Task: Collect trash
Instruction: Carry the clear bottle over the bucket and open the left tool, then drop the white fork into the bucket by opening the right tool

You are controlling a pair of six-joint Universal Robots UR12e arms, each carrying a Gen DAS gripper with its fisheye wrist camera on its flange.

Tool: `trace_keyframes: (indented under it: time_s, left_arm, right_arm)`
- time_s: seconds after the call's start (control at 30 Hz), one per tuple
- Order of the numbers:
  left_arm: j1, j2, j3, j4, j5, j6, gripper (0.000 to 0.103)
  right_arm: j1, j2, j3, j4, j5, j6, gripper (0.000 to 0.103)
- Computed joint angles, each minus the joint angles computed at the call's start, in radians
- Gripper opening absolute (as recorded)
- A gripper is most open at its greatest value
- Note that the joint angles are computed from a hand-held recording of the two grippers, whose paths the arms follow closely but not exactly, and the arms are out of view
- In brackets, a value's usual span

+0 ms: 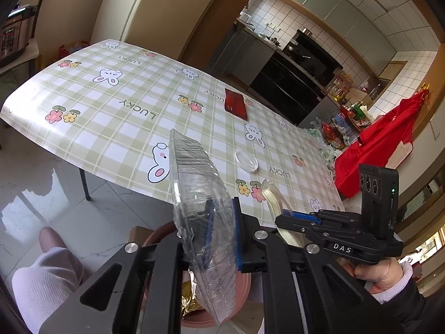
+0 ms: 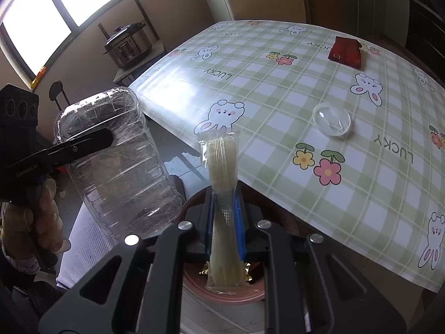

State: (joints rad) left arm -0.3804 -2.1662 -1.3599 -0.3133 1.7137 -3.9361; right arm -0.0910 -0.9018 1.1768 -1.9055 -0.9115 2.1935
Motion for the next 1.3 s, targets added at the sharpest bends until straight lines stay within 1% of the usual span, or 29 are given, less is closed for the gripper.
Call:
trace_keyframes:
  time_s: [0.17,0.23,0.37,0.43,0.53,0.8,0.93,1.0,1.03,1.07,1.13,1.2,1.27,1.3]
  left_arm:
    - [-0.008,-0.002,0.008,-0.027,-0.001,0.009,0.013]
    - [-0.010,-0.003,0.014,-0.037,-0.007,0.013,0.013]
    - [-0.011,-0.013,0.028,-0.056,-0.027,0.031,0.013]
    - [-0.012,-0.018,0.036,-0.068,-0.032,0.043,0.013]
    - [-0.011,-0.025,0.043,-0.079,-0.050,0.047,0.013]
    - [-0.006,-0.060,0.087,-0.108,-0.139,0.082,0.013]
    - [-0.005,-0.080,0.119,-0.116,-0.174,0.107,0.013]
    - [-0.006,-0.092,0.139,-0.122,-0.192,0.135,0.013]
    - [-0.006,-0.097,0.151,-0.140,-0.200,0.152,0.023]
    - [-0.008,-0.101,0.162,-0.166,-0.197,0.159,0.051]
    - [-0.012,-0.101,0.165,-0.197,-0.151,0.145,0.078]
    - [-0.010,-0.094,0.153,-0.204,-0.126,0.121,0.079]
    - [-0.009,-0.082,0.134,-0.207,-0.084,0.080,0.088]
    - [-0.008,-0.075,0.120,-0.197,-0.064,0.064,0.090]
  right_arm:
    - [-0.011,-0.015,0.020,0.012,-0.010,-0.015,0.017]
    - [-0.014,-0.016,0.021,0.023,-0.010,-0.019,0.023]
    - [-0.016,-0.019,0.028,0.011,-0.013,-0.016,0.025]
    - [-0.018,-0.019,0.028,-0.006,-0.001,0.000,0.033]
    - [-0.023,-0.018,0.028,-0.043,0.020,0.030,0.038]
    - [-0.037,-0.007,0.014,-0.134,0.043,0.118,0.040]
    - [-0.043,-0.001,0.005,-0.155,0.048,0.147,0.040]
    - [-0.046,0.002,0.001,-0.161,0.049,0.156,0.040]
    - [-0.046,0.003,0.000,-0.162,0.049,0.159,0.040]
    - [-0.047,0.004,-0.001,-0.163,0.048,0.162,0.040]
    - [-0.047,0.006,-0.003,-0.161,0.048,0.162,0.040]
    - [-0.047,0.007,-0.002,-0.159,0.045,0.161,0.040]
    - [-0.046,0.008,-0.001,-0.158,0.042,0.161,0.040]
    - [-0.046,0.008,-0.002,-0.156,0.041,0.161,0.040]
